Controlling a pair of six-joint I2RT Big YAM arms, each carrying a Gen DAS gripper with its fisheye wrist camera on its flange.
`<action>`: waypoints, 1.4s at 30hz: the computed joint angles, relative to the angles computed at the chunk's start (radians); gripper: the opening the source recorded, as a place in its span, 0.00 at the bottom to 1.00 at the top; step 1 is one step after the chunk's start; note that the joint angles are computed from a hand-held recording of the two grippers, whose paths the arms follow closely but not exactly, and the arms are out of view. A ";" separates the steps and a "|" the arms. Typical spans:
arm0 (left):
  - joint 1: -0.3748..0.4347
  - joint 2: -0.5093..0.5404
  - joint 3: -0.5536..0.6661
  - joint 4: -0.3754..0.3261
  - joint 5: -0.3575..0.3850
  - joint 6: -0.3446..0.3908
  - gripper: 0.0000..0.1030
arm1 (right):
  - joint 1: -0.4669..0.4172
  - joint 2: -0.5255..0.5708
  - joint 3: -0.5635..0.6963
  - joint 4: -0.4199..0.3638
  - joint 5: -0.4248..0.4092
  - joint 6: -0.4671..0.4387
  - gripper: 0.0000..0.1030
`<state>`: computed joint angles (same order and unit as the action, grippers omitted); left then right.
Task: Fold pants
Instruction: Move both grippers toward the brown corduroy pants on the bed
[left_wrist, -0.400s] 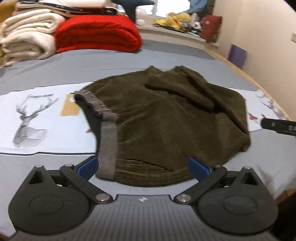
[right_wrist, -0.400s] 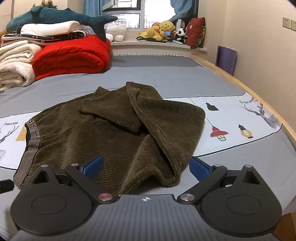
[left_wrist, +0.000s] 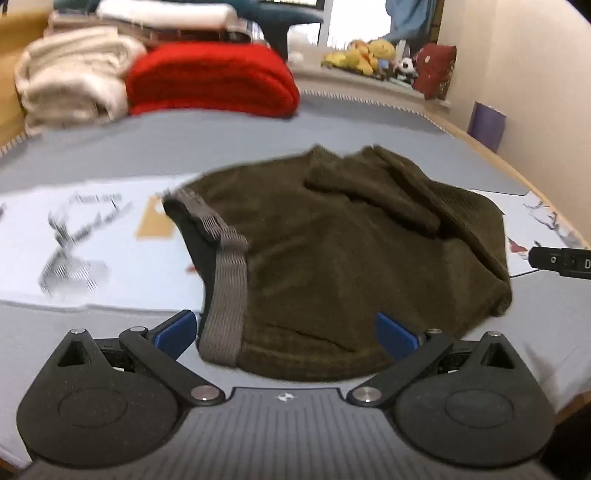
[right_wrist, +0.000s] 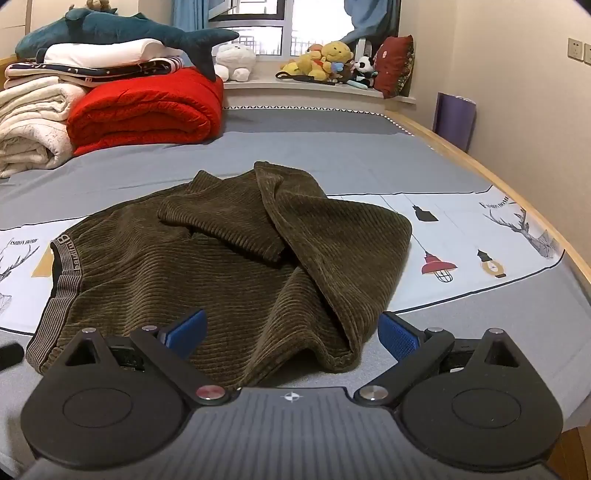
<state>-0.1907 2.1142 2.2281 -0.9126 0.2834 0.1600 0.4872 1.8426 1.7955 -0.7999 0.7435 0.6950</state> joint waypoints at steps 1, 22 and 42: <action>-0.001 0.003 0.004 -0.004 -0.010 0.002 1.00 | 0.000 -0.001 0.000 0.000 -0.002 -0.001 0.96; -0.002 -0.005 -0.013 -0.002 -0.023 0.030 1.00 | 0.002 0.012 0.017 -0.013 -0.010 -0.019 0.96; -0.004 0.002 -0.001 -0.005 -0.030 0.035 1.00 | 0.004 0.023 0.026 -0.006 -0.018 -0.044 0.96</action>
<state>-0.1944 2.1164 2.2267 -0.9175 0.2530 0.1948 0.4911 1.8657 1.8218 -0.8055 0.7250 0.6513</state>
